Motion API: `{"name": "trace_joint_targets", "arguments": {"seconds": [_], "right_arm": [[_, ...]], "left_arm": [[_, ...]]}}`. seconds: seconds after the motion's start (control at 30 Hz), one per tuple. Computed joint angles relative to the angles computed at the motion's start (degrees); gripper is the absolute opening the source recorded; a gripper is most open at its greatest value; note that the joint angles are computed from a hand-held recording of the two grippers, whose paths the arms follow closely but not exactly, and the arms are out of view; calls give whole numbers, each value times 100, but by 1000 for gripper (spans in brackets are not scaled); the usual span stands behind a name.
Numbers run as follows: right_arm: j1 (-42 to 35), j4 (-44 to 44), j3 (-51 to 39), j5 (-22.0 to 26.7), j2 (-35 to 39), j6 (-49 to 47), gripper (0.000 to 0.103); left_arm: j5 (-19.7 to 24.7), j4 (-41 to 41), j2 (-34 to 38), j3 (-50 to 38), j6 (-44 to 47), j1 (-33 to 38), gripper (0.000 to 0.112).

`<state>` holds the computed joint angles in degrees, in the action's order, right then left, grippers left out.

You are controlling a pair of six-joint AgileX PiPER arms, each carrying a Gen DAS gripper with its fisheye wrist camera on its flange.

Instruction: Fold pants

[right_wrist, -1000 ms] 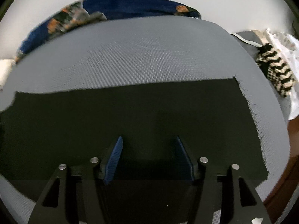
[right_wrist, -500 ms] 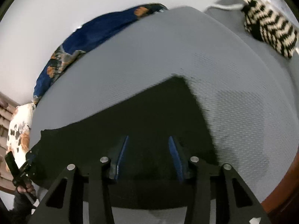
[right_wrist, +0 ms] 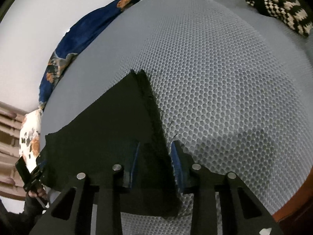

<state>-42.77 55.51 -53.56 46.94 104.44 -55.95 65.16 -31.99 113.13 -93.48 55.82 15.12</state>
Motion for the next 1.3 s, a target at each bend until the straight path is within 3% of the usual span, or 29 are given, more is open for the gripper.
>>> {"name": "trace_joint_targets", "arguments": {"seconds": [0.2, 0.43, 0.67, 0.93, 1.1, 1.3], "right_arm": [[-242, 191, -316, 868, 507, -574, 23], [-346, 974, -186, 1154, 787, -1128, 20], [411, 1545, 517, -73, 21, -887, 10], [1463, 2347, 1008, -658, -981, -393, 10], [2611, 2269, 652, -1128, -1253, 489, 10], [3879, 1852, -320, -1283, -779, 1338, 10]], "left_arm": [[-232, 348, 40, 107, -322, -258, 69], [-552, 370, -56, 338, -275, -356, 73], [-741, 281, -100, 490, -78, -376, 76], [-130, -24, 75, -94, -82, -11, 76], [160, -102, 208, -536, -98, 303, 76], [367, -182, 311, -850, -13, 749, 76]]}}
